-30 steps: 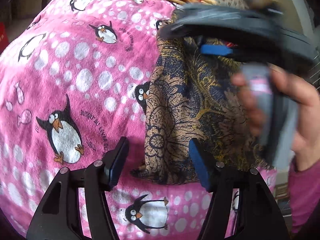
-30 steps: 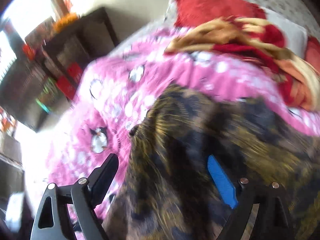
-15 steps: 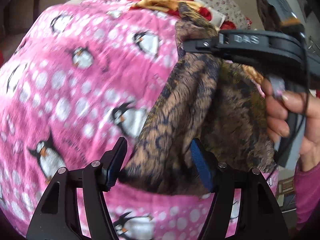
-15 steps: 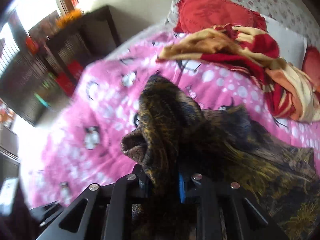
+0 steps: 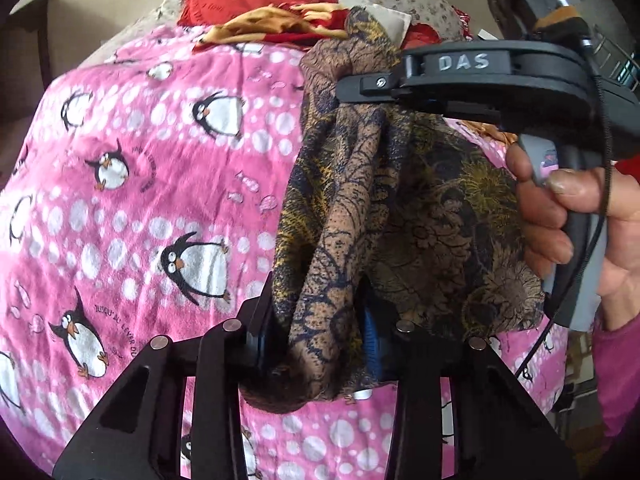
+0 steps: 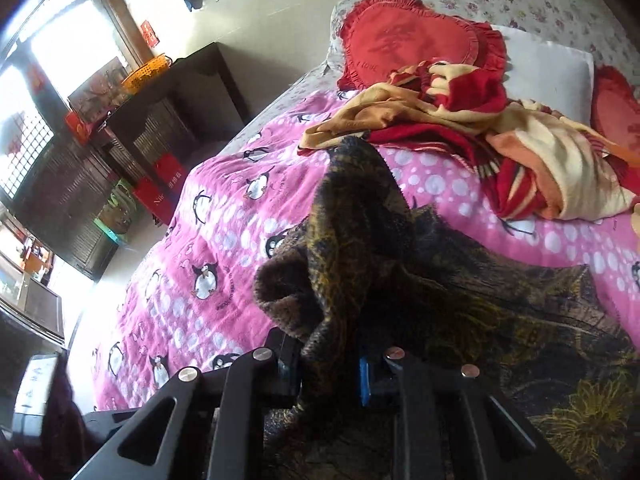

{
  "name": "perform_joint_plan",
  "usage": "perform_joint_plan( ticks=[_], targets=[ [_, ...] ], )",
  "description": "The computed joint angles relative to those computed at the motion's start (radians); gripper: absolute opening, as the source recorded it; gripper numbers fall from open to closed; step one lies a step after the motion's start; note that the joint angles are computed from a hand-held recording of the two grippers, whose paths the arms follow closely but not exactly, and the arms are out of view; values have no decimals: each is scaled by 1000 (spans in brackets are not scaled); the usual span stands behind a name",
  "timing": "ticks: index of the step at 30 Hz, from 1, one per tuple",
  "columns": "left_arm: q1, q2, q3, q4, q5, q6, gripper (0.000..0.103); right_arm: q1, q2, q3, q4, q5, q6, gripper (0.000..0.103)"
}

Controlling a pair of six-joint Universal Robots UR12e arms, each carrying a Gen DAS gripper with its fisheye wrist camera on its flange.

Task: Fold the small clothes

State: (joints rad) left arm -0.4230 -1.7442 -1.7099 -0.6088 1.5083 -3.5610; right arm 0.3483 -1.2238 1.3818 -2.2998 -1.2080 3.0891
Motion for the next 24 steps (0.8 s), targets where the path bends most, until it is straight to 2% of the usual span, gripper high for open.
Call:
perform_joint_plan(
  ticks=[2,5,6,7,9,12,13,15,18,19,20,21,23,24],
  targets=[
    [-11,-5,17,-12,9,15,26,-3,-1,3,-4,-2,-1,19],
    [-25,-24,54,-25,5,40,26,-11,-11,9,-5,-15,-10,19],
    [-27,-29,67,-31,2,48,21,-15,-17,12,-7,-19,-14,19],
    [-33,-33,79,-37,-7,59,17,-20,-26,17,-12,-26,-18,17],
    [-37,-42,99,-36,-35,71,17,-31,-39,24,-18,-32,-29,14],
    [-52,-63,137,-36,-72,85,12,-56,-72,46,-39,-50,-49,0],
    [-57,-72,151,-34,-74,86,12,-67,-82,55,-45,-51,-55,0],
    [-66,-85,172,-30,-70,88,12,-88,-97,74,-55,-23,-47,0],
    [-72,-89,178,-57,-50,93,12,-124,-107,106,-43,69,-19,3],
    [-71,-85,173,-70,-46,89,12,-134,-108,122,-55,99,11,9],
    [-68,-82,168,-82,-49,83,12,-142,-109,140,-70,129,41,23],
    [-62,-75,159,-98,-60,71,12,-148,-107,151,-75,162,58,32],
    [-49,-53,131,-105,-85,54,12,-157,-98,175,-90,247,99,71],
    [-45,-41,115,-96,-92,51,16,-156,-92,185,-107,274,125,74]
  ],
)
